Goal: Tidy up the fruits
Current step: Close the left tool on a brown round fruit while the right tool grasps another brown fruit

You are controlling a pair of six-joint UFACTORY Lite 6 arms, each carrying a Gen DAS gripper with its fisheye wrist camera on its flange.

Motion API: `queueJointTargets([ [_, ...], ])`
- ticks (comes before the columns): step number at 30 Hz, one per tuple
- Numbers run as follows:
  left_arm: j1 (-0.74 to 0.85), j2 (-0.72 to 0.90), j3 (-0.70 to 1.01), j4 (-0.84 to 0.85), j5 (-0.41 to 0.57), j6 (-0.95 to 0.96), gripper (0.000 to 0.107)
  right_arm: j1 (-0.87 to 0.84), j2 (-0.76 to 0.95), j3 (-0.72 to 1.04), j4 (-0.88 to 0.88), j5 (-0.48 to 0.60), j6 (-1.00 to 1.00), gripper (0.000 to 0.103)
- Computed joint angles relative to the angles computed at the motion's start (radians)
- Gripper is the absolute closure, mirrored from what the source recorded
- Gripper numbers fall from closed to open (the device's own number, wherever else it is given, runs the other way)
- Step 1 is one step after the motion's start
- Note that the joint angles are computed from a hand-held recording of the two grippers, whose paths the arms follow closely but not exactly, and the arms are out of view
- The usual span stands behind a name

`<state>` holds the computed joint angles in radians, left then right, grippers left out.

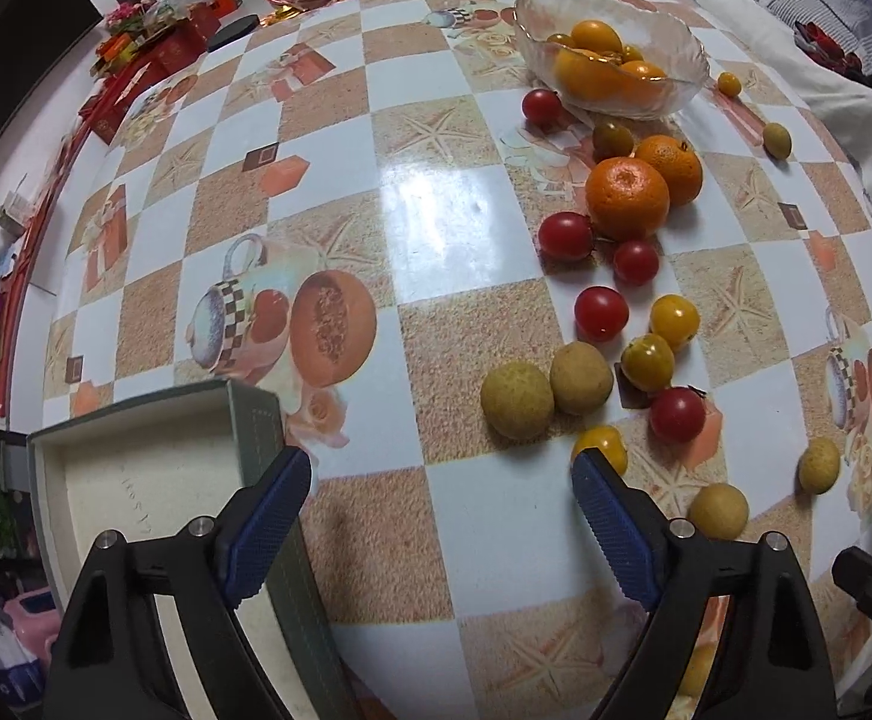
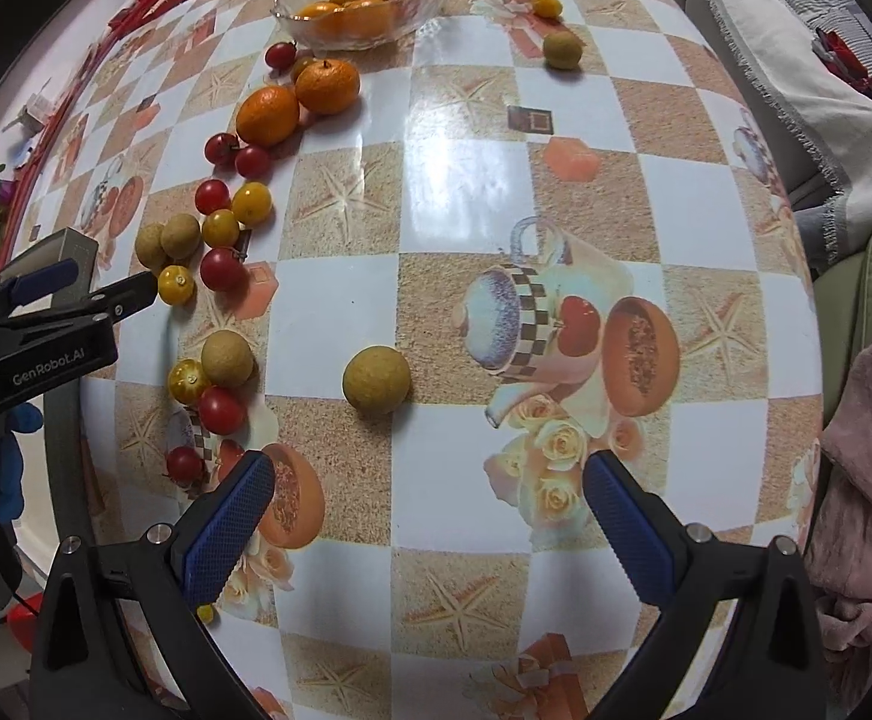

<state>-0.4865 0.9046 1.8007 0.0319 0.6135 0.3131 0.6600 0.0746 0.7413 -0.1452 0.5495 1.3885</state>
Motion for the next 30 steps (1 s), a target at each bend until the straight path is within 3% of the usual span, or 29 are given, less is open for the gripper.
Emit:
queueJointTargets([
  [3, 0.011, 0.057, 0.087, -0.021, 0.019, -0.004, 0.016, -0.018, 0.057, 0.018, 0.016, -0.048, -0.040, 0.004],
  [7, 0.026, 0.121, 0.170, -0.039, 0.069, 0.033, 0.029, -0.039, 0.133, 0.056, 0.032, -0.085, -0.095, 0.016],
  [11, 0.022, 0.105, 0.127, -0.025, 0.021, 0.072, 0.029, -0.050, 0.175, 0.074, 0.037, -0.108, -0.110, 0.019],
  [19, 0.003, 0.208, 0.299, -0.047, 0.060, 0.037, 0.029, -0.056, 0.243, 0.143, -0.036, -0.089, -0.085, 0.028],
  [22, 0.008, 0.242, 0.356, -0.079, 0.089, 0.051, 0.045, -0.046, 0.294, 0.207, -0.057, -0.065, -0.082, 0.039],
  [24, 0.001, 0.248, 0.366, -0.070, 0.092, 0.037, 0.046, -0.038, 0.324, 0.247, -0.069, -0.039, -0.083, 0.055],
  [25, 0.001, 0.249, 0.368, -0.082, 0.098, 0.046, 0.053, -0.032, 0.333, 0.258, -0.095, -0.035, -0.063, 0.061],
  [26, 0.000, 0.233, 0.342, -0.099, 0.094, 0.058, 0.063, -0.023, 0.337, 0.273, -0.091, -0.027, -0.059, 0.074],
  [28, -0.005, 0.189, 0.273, -0.137, 0.082, 0.097, 0.079, -0.031, 0.315, 0.247, -0.078, -0.066, -0.056, 0.074],
  [30, -0.007, 0.171, 0.246, -0.148, 0.080, 0.113, 0.079, -0.043, 0.273, 0.198, -0.062, -0.119, -0.035, 0.074],
])
